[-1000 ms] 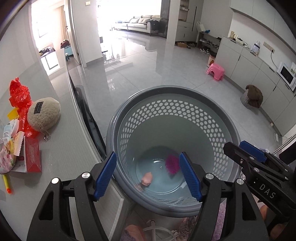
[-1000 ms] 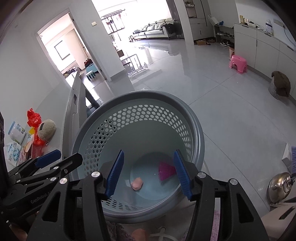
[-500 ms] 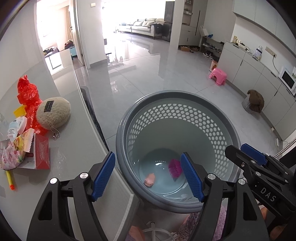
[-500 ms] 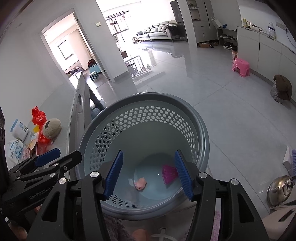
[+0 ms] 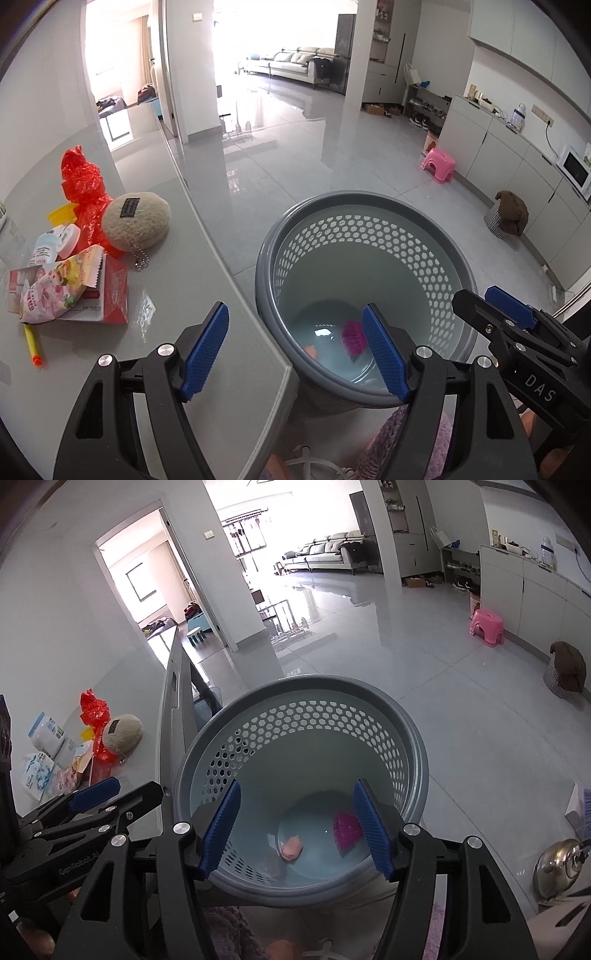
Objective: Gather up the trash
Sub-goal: 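Withdraw both open tools from the basket back toward the table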
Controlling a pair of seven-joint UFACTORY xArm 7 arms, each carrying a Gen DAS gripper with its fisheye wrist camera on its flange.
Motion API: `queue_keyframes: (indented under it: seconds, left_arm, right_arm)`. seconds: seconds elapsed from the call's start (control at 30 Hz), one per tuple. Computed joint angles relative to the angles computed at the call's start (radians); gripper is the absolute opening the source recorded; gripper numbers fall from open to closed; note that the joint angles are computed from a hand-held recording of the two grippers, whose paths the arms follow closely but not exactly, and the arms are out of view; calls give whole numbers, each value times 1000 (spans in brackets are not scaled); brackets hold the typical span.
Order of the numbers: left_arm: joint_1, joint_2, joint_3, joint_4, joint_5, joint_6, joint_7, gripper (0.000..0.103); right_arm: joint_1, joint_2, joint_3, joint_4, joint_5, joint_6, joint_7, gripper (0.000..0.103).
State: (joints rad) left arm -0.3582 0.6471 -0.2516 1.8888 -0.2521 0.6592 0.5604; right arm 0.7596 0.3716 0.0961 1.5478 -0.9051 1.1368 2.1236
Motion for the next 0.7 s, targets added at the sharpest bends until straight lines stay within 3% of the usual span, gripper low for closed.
queue_keyframes:
  seconds: [0.7]
  left_arm:
    - [83,-107,-26,-158,-102,-78,88,75]
  right_arm:
    - [64,81,-24,148,-14,49,-72,64]
